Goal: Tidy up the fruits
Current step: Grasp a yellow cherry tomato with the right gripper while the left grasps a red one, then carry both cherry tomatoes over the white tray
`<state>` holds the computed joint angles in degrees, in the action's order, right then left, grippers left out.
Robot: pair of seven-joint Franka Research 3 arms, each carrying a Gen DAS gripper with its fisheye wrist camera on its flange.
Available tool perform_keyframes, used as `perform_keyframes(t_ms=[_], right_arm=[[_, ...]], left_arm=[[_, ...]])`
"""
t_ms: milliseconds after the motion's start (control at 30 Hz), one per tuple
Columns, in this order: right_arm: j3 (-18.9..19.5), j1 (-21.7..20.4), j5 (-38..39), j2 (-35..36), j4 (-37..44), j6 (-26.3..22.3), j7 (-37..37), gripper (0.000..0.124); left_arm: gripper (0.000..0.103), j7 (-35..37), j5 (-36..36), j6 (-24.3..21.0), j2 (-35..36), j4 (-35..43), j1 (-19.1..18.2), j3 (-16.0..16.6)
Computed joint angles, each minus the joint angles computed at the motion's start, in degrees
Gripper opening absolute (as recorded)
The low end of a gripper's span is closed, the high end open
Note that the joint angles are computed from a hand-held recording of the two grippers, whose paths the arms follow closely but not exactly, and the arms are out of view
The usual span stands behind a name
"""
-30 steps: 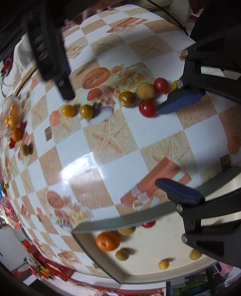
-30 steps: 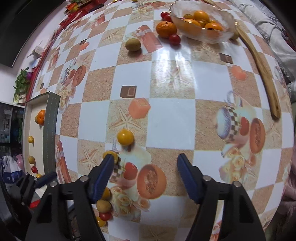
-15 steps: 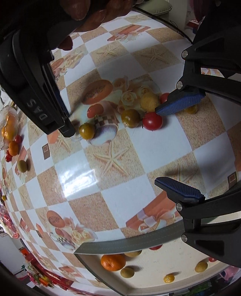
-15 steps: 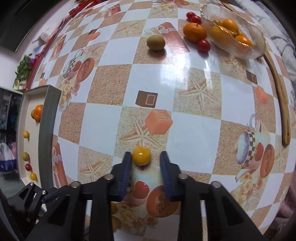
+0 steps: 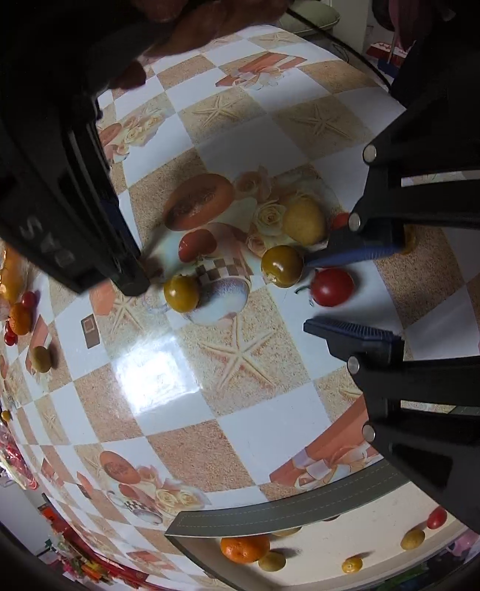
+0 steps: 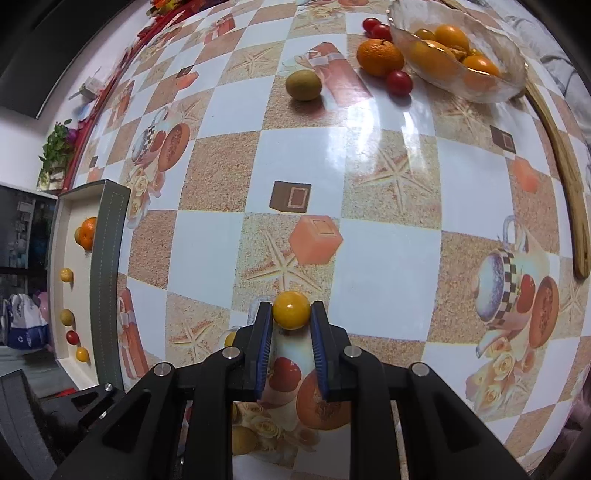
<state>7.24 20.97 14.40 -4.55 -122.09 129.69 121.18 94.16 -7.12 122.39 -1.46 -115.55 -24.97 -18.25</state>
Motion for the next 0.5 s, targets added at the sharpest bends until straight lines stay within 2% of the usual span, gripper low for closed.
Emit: perform_keyframes(t_ms=[33, 167, 500], right_arm=[[-0.17, -0.11, 0.36, -0.82, -0.80, 0.23, -0.03, 0.023], [-0.09, -0.28, 1.19, -3.77, -2.94, 0.98, 0.80, 0.023], [0.51, -0.68, 3.03, -9.43, -7.16, 0.86, 2.54, 0.023]], left_arm=[[0.022, 0.27, -1.16, -0.20, 0.16, 0.18, 0.12, 0.15], [0.022, -0.08, -6.49, -2.19, 0.07, 0.44, 1.45, 1.25], [0.022, -0.82, -8.41, -2.42, -2.02, -0.48, 3.43, 2.51]])
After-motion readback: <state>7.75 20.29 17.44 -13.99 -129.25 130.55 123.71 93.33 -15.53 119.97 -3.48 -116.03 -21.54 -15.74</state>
